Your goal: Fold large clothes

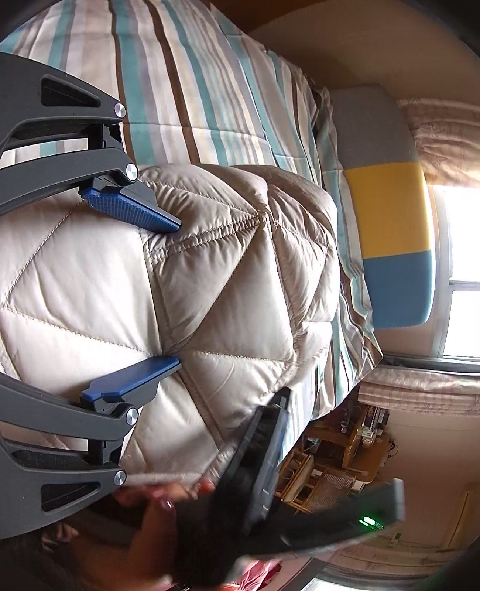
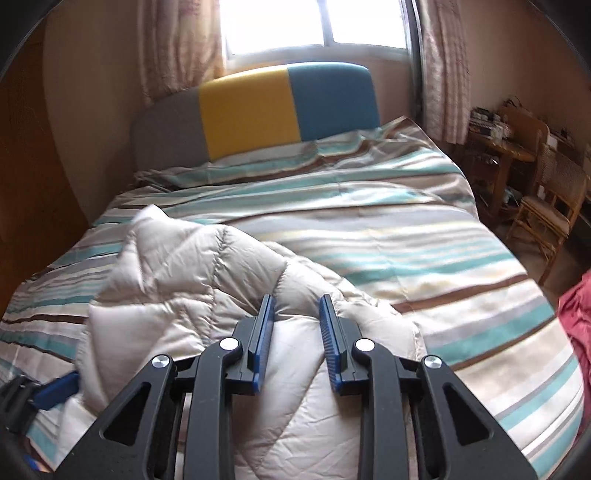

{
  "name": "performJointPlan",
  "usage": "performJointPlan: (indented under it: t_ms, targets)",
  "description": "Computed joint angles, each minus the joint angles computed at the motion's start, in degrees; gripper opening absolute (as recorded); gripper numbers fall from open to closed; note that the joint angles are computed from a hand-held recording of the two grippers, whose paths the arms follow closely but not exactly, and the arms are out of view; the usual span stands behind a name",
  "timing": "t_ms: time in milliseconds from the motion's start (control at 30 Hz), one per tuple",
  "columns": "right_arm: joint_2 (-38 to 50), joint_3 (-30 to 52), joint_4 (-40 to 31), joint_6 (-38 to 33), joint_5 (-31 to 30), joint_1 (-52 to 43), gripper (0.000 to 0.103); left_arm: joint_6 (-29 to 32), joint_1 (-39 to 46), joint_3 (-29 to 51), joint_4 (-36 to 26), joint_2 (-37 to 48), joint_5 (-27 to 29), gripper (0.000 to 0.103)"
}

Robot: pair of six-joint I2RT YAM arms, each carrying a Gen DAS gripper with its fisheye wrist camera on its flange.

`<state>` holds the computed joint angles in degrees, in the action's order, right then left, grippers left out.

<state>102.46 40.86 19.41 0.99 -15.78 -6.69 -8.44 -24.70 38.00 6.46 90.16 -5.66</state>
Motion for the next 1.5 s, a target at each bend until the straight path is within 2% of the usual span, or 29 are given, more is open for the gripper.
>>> performJointPlan:
  t_ms: [167,267,433,567,633,700,767,867,967,1167,1333,1500]
  targets:
    - [5.86,-0.79,5.8,3.49,-3.3,-3.17,0.024,-0.31,0.77,2.02,-2.41,-0.41,3.61,0.071]
    - [6.76,-0.5,6.1,4.9,-4.8,-4.42,0.024,-2.53,2.81,6.36,-5.04,0.85,5.97,0.071]
    - [5.79,-1.61,6.8,4.69,-3.97,-3.72,0.024,-5.77,3.52,21.28,-12.63,9.89,4.4,0.072]
    - [6.95,0.0,5.12,4.81,-5.84,-4.54,0.024,-6.99,3.51,29.88,-13.15,19.34,-0.63,0.072]
    - [7.9,2.14,2.28,4.33,-6.74,-4.76,0.024,-6.96,4.12,32.36,-13.36,23.45,-1.21,0.076]
    - [9.15,4.55,-0.34,3.63,-7.35,-4.41,0.024,-6.17,4.31,31.49,-10.25,25.27,-2.37,0.083]
    - [10.56,7.1,-2.56,3.06,-7.18,-3.36,0.024,-5.29,5.31,29.55,-5.21,27.01,-2.77,0.087]
    - [12.74,10.44,-4.91,1.65,-5.0,-1.16,0.024,-6.4,7.18,28.93,-1.23,29.51,-2.15,0.09]
    - [16.05,14.75,-7.43,0.23,-1.84,1.54,0.024,-6.6,7.8,30.92,-0.62,32.6,-2.78,0.091]
    - [20.68,17.78,-5.29,0.7,-0.19,3.09,0.024,-7.13,8.85,33.14,-0.01,35.78,-2.27,0.094]
    - [21.47,17.87,-4.46,0.52,-0.88,2.86,0.024,-7.97,8.45,31.04,1.46,34.45,-2.61,0.095]
    - [20.67,16.47,-2.61,0.38,-2.53,2.33,0.026,-8.81,8.12,24.84,2.15,29.07,-3.41,0.097]
